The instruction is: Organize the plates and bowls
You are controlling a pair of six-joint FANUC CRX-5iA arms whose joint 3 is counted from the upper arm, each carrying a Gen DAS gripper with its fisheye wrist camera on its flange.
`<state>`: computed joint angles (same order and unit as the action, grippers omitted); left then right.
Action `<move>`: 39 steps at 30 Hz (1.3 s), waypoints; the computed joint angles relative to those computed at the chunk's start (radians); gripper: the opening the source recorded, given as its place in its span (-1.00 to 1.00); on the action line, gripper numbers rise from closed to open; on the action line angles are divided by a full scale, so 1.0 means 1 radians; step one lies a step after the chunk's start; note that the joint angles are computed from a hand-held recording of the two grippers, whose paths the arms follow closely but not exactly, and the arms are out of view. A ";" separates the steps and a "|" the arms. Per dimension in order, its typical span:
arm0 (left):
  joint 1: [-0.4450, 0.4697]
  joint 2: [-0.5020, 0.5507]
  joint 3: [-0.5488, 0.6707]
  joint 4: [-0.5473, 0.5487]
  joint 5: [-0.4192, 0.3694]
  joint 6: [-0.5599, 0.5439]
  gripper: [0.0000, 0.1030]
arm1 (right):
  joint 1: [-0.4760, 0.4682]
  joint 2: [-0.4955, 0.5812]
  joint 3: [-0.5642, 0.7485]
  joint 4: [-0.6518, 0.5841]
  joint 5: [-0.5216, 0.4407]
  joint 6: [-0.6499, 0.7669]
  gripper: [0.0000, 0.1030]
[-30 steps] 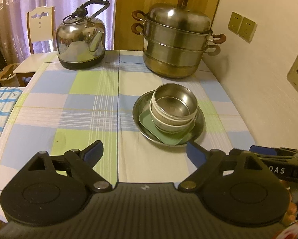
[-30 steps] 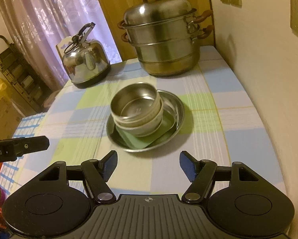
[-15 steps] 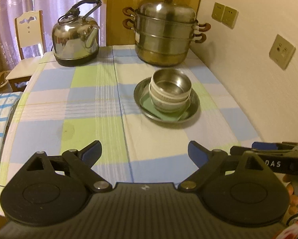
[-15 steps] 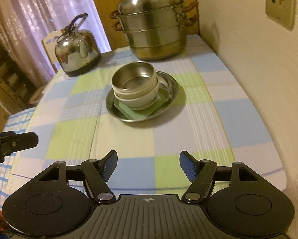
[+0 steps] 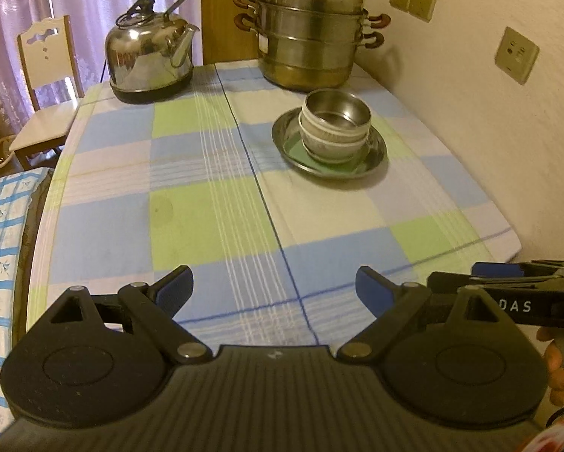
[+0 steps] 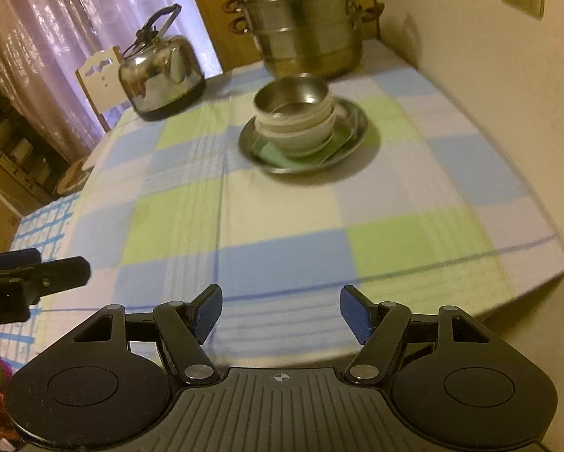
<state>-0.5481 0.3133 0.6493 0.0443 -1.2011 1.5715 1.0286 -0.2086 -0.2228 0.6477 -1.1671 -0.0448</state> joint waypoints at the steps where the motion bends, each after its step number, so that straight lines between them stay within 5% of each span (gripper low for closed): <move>1: 0.007 -0.013 -0.023 0.012 0.006 -0.014 0.79 | 0.009 0.006 0.006 -0.001 -0.004 -0.013 0.34; 17: 0.075 -0.117 -0.204 0.114 0.037 -0.149 0.79 | 0.149 0.067 0.061 0.055 -0.095 -0.160 0.34; 39: 0.091 -0.112 -0.211 0.135 0.040 -0.162 0.79 | 0.137 0.105 0.107 0.045 -0.107 -0.121 0.34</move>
